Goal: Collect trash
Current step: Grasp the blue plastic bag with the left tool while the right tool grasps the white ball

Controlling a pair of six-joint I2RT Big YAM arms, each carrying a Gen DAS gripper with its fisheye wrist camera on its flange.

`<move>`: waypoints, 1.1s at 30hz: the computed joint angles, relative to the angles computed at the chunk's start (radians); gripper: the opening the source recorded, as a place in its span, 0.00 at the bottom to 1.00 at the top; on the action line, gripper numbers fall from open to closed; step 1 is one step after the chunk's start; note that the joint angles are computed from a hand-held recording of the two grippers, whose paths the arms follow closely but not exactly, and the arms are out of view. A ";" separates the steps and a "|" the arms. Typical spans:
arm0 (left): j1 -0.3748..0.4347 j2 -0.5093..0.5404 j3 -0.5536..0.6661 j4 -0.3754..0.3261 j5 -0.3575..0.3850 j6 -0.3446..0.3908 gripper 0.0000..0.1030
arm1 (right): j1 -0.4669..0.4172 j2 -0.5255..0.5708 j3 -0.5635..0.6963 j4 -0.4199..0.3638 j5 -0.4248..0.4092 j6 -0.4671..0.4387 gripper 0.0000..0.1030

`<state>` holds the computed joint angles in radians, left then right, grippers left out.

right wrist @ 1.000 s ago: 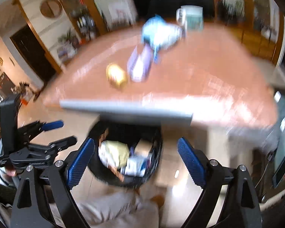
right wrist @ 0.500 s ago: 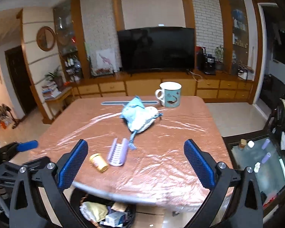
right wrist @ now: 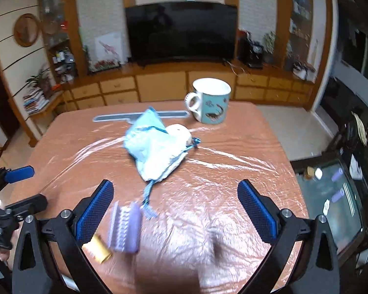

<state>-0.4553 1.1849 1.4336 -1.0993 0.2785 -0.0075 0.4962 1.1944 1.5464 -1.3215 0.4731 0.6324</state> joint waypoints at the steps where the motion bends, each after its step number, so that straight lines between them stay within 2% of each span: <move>1: -0.005 0.032 0.022 0.002 0.007 0.008 0.98 | -0.022 0.012 0.004 0.000 -0.009 0.002 0.96; 4: -0.026 0.109 0.082 0.000 0.009 0.015 0.98 | -0.099 0.036 0.014 -0.002 -0.060 0.005 0.94; 5: -0.031 0.136 0.107 -0.001 0.020 0.008 0.98 | -0.120 0.043 0.016 0.005 -0.082 0.000 0.90; 7: -0.044 0.202 0.170 -0.008 0.048 -0.024 0.98 | -0.176 0.074 0.038 0.004 -0.129 -0.026 0.88; 11: -0.076 0.312 0.275 -0.040 0.049 -0.085 0.98 | -0.260 0.144 0.078 0.030 -0.185 -0.146 0.86; 13: -0.089 0.364 0.319 -0.060 0.041 -0.133 0.96 | -0.286 0.174 0.093 0.042 -0.211 -0.206 0.80; 18: -0.079 0.444 0.359 -0.085 0.113 -0.240 0.84 | -0.326 0.251 0.131 0.063 -0.298 -0.341 0.66; 21: -0.056 0.466 0.354 -0.086 0.162 -0.287 0.84 | -0.343 0.288 0.143 0.065 -0.359 -0.387 0.64; 24: -0.039 0.466 0.350 -0.085 0.157 -0.281 0.84 | -0.339 0.312 0.154 0.062 -0.412 -0.428 0.64; 27: -0.021 0.475 0.370 -0.120 0.146 -0.239 0.84 | -0.324 0.335 0.177 0.054 -0.416 -0.468 0.63; 33: -0.004 0.496 0.400 -0.160 0.131 -0.210 0.84 | -0.311 0.383 0.227 0.038 -0.442 -0.492 0.63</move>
<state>-0.4595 1.6813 1.8338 -1.2597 0.4091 -0.2176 0.1854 1.5778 1.7735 -1.2836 0.0312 0.1406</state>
